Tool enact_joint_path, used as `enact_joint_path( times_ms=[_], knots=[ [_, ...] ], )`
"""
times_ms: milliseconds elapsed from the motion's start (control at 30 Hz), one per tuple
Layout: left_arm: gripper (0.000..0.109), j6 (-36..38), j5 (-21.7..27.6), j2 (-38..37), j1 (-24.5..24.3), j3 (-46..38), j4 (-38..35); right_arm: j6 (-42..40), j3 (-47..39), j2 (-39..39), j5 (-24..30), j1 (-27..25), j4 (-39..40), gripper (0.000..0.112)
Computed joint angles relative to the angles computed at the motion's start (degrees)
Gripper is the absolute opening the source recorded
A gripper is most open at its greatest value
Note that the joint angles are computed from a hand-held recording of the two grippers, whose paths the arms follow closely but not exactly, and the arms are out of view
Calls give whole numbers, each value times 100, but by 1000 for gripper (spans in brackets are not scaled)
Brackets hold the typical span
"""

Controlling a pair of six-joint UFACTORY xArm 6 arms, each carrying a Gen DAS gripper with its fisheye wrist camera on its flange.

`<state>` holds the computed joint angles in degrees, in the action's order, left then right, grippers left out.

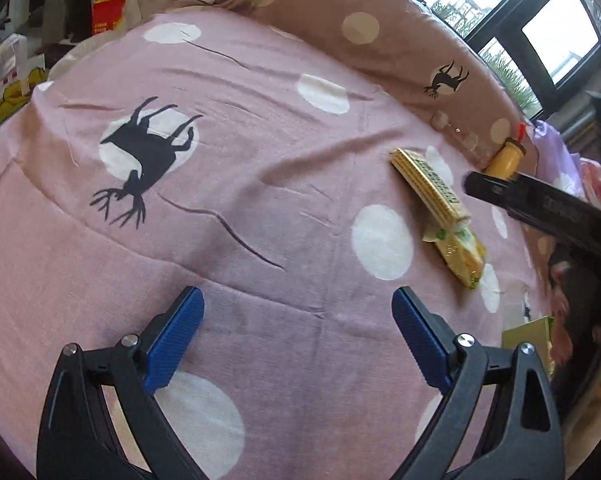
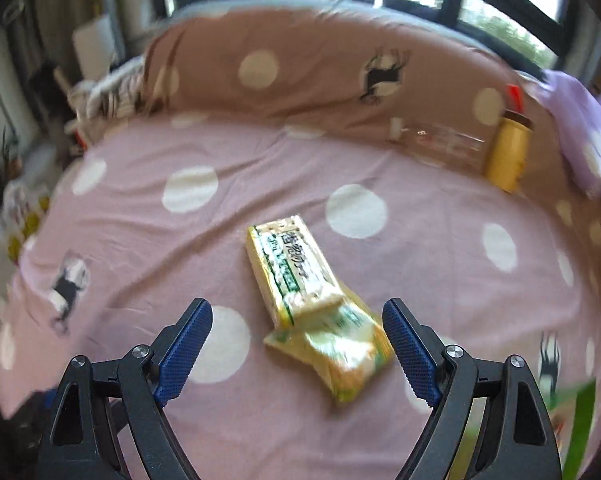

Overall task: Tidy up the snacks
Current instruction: 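Move the right gripper to the soda cracker pack and grasp it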

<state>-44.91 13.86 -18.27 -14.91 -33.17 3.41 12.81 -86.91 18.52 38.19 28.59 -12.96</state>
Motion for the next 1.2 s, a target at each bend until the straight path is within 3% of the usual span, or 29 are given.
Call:
enact_joint_path(
  times_ms=[200,333,400,467,533,633,767,833,867,1000,1067,1200],
  knots=[
    [95,98,42,131,53,-33,97,-688,-1242,1047,368,-154,865,87],
    [95,11,83,280,24,-148,293,-690,-1789,1553,877,-135,678,87],
    [95,-175,190,295,20,-191,566,-819,-1641,1509,771,-151,885,75],
    [95,-293,224,273,15,-189,751,-918,-1281,1260,562,-173,1314,58],
    [94,-322,257,233,0,-164,755,-728,-866,918,488,-139,1351,54],
    [94,-402,328,150,-42,-134,726,-607,248,38,43,-38,1602,54],
    [90,-443,450,-74,-111,-29,674,-944,1687,-1125,-369,147,2513,54],
    [90,-553,433,-219,-123,71,770,-487,2079,-1470,-237,269,2079,54],
    [88,-475,682,-269,-182,29,898,-192,2422,-1719,-421,307,1861,54],
    [87,-1504,1506,-394,-518,-94,2327,194,3086,-2247,-487,246,1870,53],
    [87,-1249,1270,-493,-556,47,2029,463,3363,-2489,-642,227,1647,52],
    [84,-1301,1295,-574,-652,105,2016,-221,3850,-2844,-884,101,2827,52]
  ],
)
